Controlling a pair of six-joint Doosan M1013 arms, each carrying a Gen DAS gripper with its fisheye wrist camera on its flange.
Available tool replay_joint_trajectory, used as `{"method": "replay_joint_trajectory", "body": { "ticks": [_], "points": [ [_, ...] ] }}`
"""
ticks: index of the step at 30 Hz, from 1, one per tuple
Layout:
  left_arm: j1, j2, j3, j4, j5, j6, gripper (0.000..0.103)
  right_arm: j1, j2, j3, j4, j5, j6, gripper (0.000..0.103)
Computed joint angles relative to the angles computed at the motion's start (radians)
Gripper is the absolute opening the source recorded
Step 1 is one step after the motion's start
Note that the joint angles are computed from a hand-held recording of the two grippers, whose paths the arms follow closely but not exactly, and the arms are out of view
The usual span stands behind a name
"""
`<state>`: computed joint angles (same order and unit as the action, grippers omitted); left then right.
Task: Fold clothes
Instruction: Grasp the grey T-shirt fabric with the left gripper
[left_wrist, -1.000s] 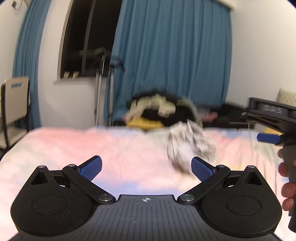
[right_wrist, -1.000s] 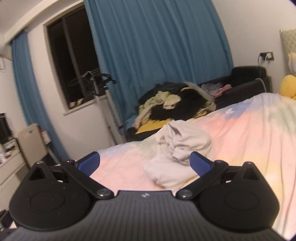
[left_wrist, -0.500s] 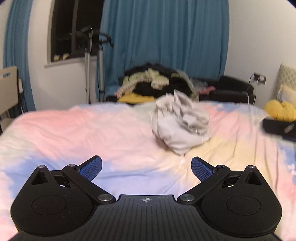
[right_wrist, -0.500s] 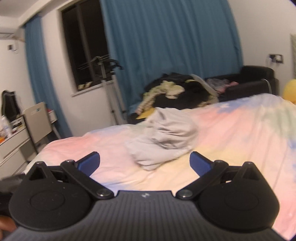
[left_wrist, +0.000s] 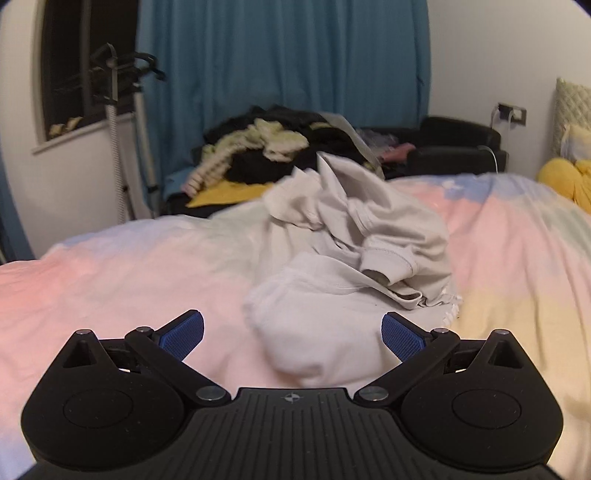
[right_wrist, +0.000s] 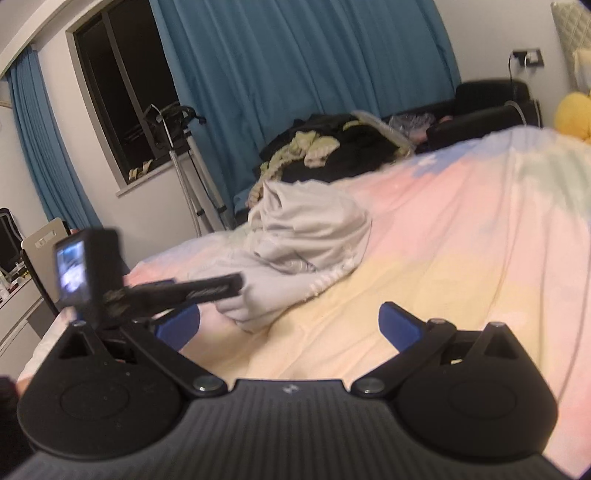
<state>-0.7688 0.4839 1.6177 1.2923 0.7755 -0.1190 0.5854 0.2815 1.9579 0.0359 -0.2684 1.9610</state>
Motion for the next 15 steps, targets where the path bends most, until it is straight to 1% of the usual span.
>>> {"method": "replay_joint_trajectory", "body": {
  "ticks": [1, 2, 3, 4, 5, 6, 7, 10, 12, 15],
  "points": [
    [0.007, 0.011, -0.011, -0.013, -0.017, 0.019, 0.078, -0.003, 0.010, -0.004, -0.007, -0.004, 0.014, 0.103],
    [0.012, 0.016, -0.013, -0.016, -0.037, 0.020, 0.070, -0.003, 0.017, -0.007, 0.015, -0.004, 0.000, 0.103],
    [0.016, 0.018, -0.012, -0.014, -0.059, 0.009, 0.054, -0.002, 0.025, -0.009, 0.040, -0.004, -0.017, 0.103],
    [0.019, 0.018, -0.007, -0.002, -0.081, -0.012, 0.040, -0.002, 0.032, -0.013, 0.057, 0.002, -0.032, 0.103],
    [0.017, 0.016, -0.001, 0.020, -0.093, -0.040, 0.034, -0.002, 0.039, -0.017, 0.074, 0.008, -0.047, 0.103],
    [0.015, 0.015, 0.003, 0.043, -0.101, -0.069, 0.026, -0.002, 0.044, -0.021, 0.088, 0.018, -0.063, 0.103],
    [0.011, 0.010, 0.012, 0.067, -0.107, -0.105, 0.022, -0.002, 0.047, -0.025, 0.094, 0.023, -0.072, 0.103],
    [-0.008, -0.026, 0.053, 0.145, -0.119, -0.222, 0.019, 0.000, 0.048, -0.021, 0.116, 0.002, -0.108, 0.103],
    [-0.028, -0.057, 0.082, 0.190, -0.106, -0.270, 0.017, 0.006, 0.045, -0.013, 0.145, -0.026, -0.151, 0.103],
    [-0.059, -0.116, 0.135, 0.228, -0.076, -0.333, 0.016, 0.016, 0.039, -0.001, 0.152, -0.065, -0.190, 0.103]
  ]
}}
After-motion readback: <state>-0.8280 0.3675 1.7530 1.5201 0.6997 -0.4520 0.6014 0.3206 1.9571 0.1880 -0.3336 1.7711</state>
